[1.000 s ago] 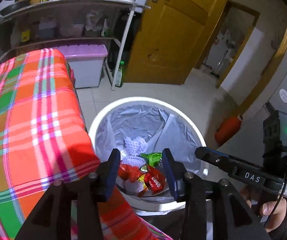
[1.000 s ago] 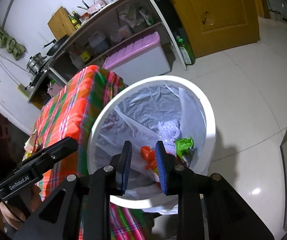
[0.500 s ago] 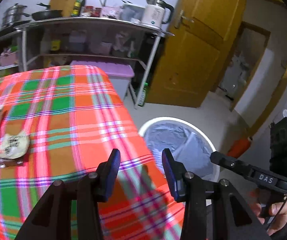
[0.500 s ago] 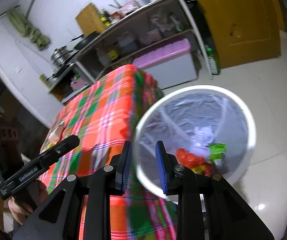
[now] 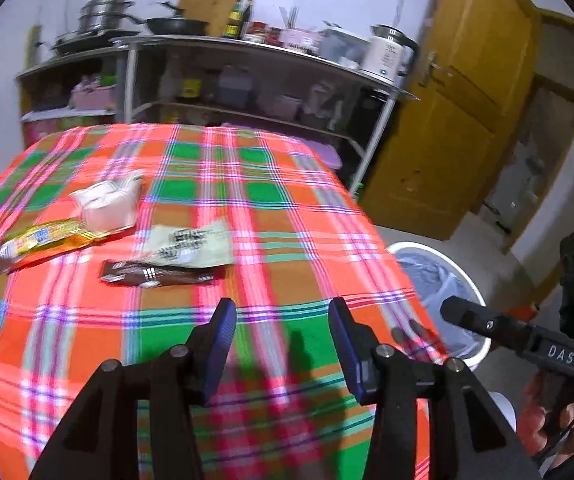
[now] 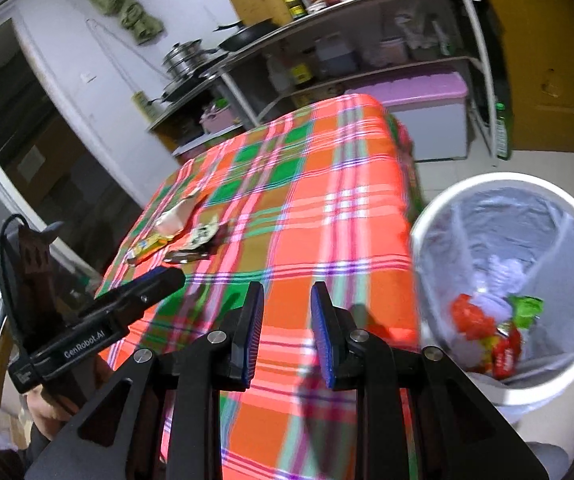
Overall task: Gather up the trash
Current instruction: 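Move both open tools back over the remaining trash on the table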
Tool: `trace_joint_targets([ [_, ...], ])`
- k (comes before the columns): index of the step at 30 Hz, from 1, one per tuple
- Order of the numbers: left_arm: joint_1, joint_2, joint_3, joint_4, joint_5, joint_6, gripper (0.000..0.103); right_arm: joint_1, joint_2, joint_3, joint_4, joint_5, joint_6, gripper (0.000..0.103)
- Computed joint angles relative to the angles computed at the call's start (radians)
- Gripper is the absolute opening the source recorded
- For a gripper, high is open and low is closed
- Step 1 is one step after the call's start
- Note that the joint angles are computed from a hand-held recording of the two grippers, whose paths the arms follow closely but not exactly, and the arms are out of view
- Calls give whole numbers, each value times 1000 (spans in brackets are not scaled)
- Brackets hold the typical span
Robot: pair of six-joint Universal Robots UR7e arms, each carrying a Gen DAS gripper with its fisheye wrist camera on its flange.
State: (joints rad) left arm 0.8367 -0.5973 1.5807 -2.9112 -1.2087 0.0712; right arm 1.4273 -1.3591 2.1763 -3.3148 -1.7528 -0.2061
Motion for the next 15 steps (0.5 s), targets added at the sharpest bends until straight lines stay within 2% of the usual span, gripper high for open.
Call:
trace_joint_targets([
  [4,30,-26,11,-12,32,-11,48,30,65,-64,31,-7,-11,25],
  [6,43,-32,7,-19,48,-15,48,42,96,-101,51,-11,-17,32],
  [7,51,-34,3,-23,57,-14,48,47,112,-121,64,-13,-19,41],
  [8,56,-33,-2,-25,63,-10,48,51,125,-134,70,-15,-18,44],
  [15,96,-4,-78,28,103,-11,48,81,247,-280,156,-50,-51,44],
])
